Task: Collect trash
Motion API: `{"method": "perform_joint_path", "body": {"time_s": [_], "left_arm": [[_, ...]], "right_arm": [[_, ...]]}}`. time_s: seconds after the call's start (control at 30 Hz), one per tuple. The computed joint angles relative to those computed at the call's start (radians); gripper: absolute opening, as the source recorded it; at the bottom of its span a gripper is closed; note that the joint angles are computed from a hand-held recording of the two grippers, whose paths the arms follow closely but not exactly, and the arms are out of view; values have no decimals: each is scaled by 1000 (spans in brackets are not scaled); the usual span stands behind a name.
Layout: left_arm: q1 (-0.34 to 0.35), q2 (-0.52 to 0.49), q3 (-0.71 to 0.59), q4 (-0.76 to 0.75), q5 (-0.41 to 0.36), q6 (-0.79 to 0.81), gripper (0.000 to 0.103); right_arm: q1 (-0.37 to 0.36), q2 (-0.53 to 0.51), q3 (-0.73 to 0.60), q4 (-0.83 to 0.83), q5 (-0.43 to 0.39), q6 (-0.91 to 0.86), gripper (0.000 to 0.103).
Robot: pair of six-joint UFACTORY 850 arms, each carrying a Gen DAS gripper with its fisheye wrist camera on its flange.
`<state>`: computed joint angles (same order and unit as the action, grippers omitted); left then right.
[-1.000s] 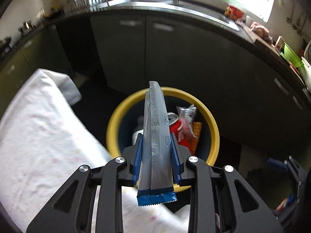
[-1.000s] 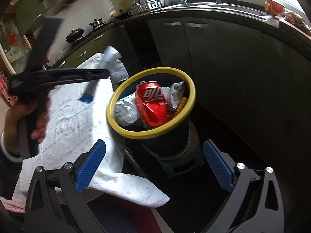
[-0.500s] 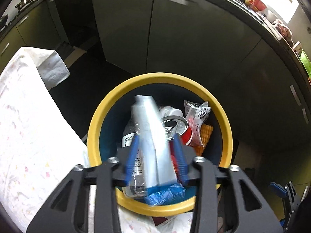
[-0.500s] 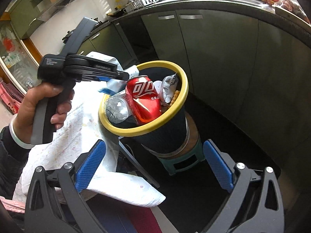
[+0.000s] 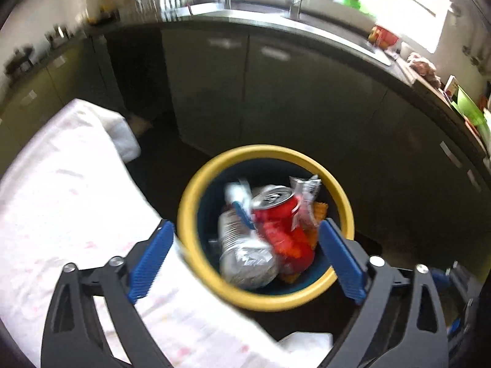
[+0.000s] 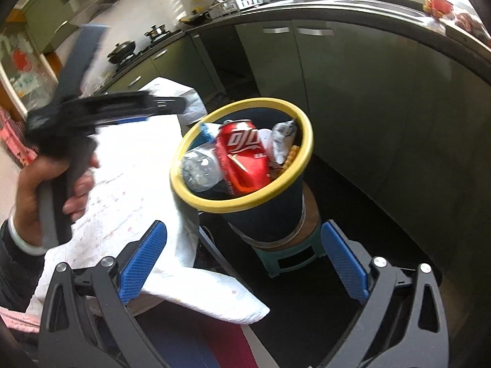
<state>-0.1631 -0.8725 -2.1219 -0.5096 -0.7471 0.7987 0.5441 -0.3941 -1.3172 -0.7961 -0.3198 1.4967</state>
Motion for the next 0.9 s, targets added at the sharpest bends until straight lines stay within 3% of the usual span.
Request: {"method": "perform_joint_path", "body": {"time_s": [0.13, 0.37, 0.47, 0.7, 0.9], "left_arm": [[73, 221, 326, -229, 191, 264, 98], [260, 466, 643, -624, 287, 586, 98], [339, 542, 739, -785, 289, 745, 98], [470, 678, 884, -881, 364, 881, 98], [571, 757, 958, -1007, 307, 940, 98]], "right_arm": [[24, -23, -42, 19, -11, -52, 96], [88, -90, -164, -5, -79, -124, 96], [119, -109, -208, -58, -113, -101, 96], [196, -123, -287, -206, -226, -36, 96], [244, -121, -330, -313, -299, 13, 96]]}}
